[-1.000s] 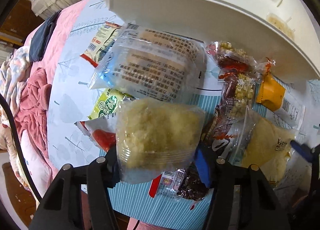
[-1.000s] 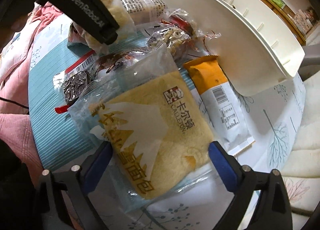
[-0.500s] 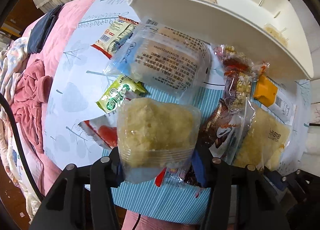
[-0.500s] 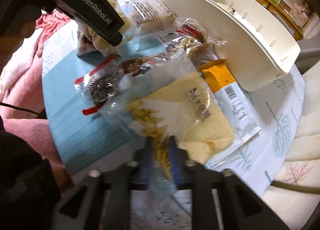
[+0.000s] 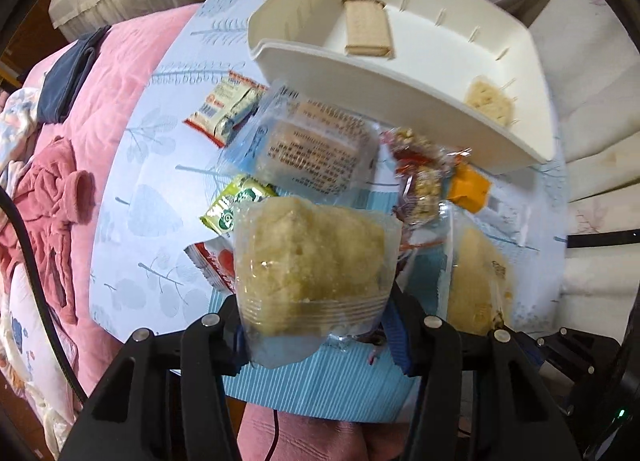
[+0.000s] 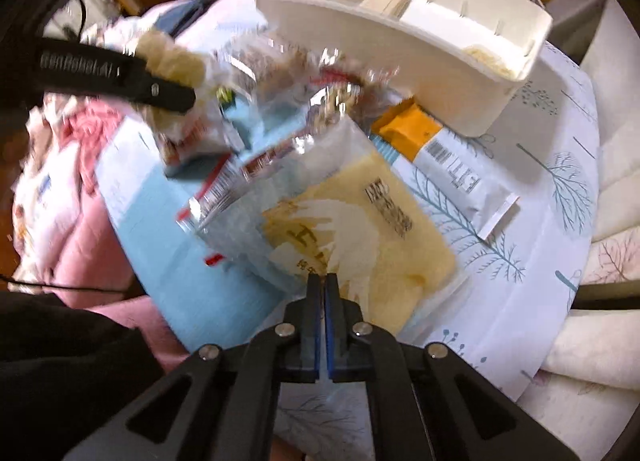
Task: Organize snacks
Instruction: 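Lift both bags over the white tray and release them inside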
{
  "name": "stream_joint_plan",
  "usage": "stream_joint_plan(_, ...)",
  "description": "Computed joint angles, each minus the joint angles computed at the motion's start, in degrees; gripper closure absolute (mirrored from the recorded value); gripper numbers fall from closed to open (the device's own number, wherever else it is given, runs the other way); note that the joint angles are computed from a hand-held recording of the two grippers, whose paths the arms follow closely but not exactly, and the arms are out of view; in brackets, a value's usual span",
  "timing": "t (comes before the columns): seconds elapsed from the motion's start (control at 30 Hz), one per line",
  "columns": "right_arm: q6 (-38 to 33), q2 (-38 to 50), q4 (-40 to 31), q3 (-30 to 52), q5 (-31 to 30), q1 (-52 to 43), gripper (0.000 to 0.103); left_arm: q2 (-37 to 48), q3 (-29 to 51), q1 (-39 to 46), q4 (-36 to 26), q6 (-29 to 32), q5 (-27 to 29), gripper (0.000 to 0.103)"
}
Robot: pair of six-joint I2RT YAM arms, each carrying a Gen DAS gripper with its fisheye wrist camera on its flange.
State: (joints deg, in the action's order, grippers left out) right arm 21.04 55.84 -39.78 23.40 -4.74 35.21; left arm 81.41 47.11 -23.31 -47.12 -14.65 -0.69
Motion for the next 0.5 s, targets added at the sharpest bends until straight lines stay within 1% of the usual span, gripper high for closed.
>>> stream_joint_plan(0.1, 1.3, -1.9, -2.7, 2.1, -0.1, -0.9, 0.102, -1.5, 2.5, 0.2, -2.8, 0.8, 1.3, 0.051)
stream_joint_plan(0.17, 2.1, -4.9, -4.5, 3.4, 0.3, -0.9, 0.102, -1.7, 4.3, 1.2, -4.5, 2.0, 2.4, 0.051)
stream_joint_plan(0.33, 3.2, -7.3, -7.8, 9.3, 1.9, 0.8, 0.102, -2.0, 9.1, 2.5, -9.3, 4.8, 4.4, 0.051)
stream_joint_plan(0.4, 2.1, -7.3, -9.0, 11.8, 1.6, -0.4, 0.102, -1.8, 11.1, 3.3, -10.8, 6.7, 5.2, 0.051)
stream_joint_plan(0.5, 2.5, -6.3, -9.9, 15.5, 2.4, 0.9, 0.102, -1.2, 14.4, 4.1, -13.1, 9.0, 5.4, 0.051)
